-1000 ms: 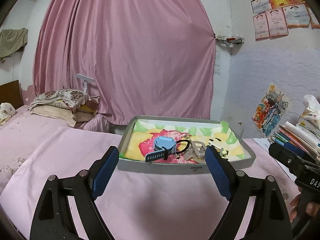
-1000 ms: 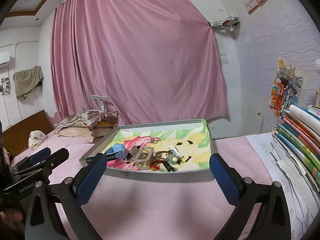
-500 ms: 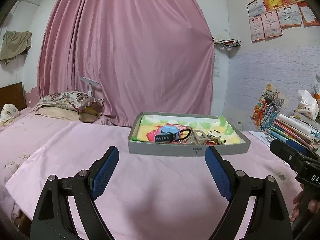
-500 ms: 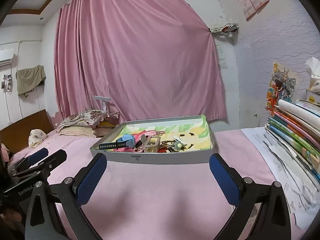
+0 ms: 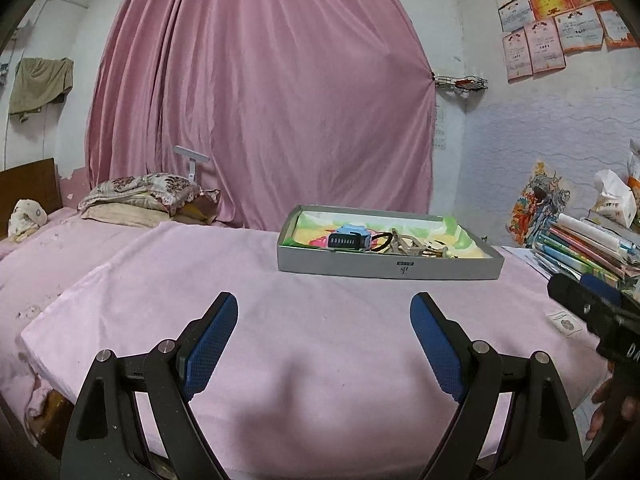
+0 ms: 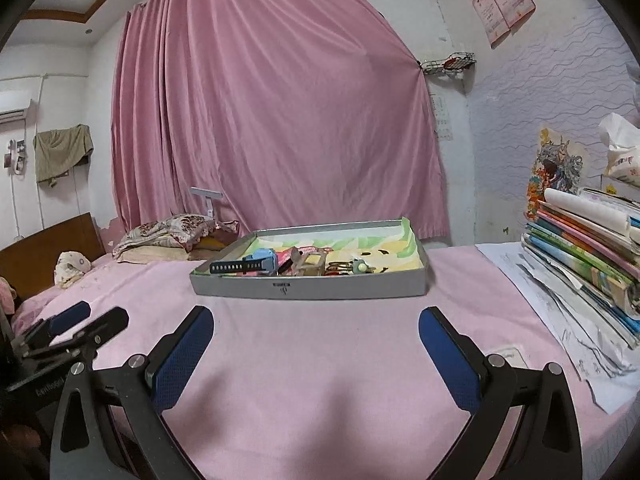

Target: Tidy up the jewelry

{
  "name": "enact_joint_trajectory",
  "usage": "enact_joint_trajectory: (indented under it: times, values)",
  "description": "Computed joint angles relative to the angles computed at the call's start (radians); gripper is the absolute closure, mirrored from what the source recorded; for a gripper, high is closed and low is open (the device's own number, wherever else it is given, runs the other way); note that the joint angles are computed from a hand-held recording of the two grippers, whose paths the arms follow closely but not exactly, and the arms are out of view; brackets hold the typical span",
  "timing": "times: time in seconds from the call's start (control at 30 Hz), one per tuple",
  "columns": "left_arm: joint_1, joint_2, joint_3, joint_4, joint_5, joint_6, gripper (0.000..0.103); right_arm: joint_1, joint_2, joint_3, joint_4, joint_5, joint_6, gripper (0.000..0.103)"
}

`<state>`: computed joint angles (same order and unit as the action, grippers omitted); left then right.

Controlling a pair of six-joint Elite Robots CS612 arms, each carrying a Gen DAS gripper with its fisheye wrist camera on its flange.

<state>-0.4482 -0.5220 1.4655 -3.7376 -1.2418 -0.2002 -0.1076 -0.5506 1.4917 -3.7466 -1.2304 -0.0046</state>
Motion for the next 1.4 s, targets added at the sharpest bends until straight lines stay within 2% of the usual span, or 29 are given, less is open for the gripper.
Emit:
enact_joint_trajectory:
  times: [0.27, 1.4]
  values:
    - [-0.003, 0.01, 0.004, -0.042, 0.021, 0.017, 0.019, 0.003, 0.009, 0.009, -0.029, -0.016, 0.003, 0.0]
    - [-0.001, 0.016, -0.004, -0.032, 0.011, 0.026, 0.019, 0.004, 0.013, 0.006, -0.017, -0.02, 0.002, 0.0]
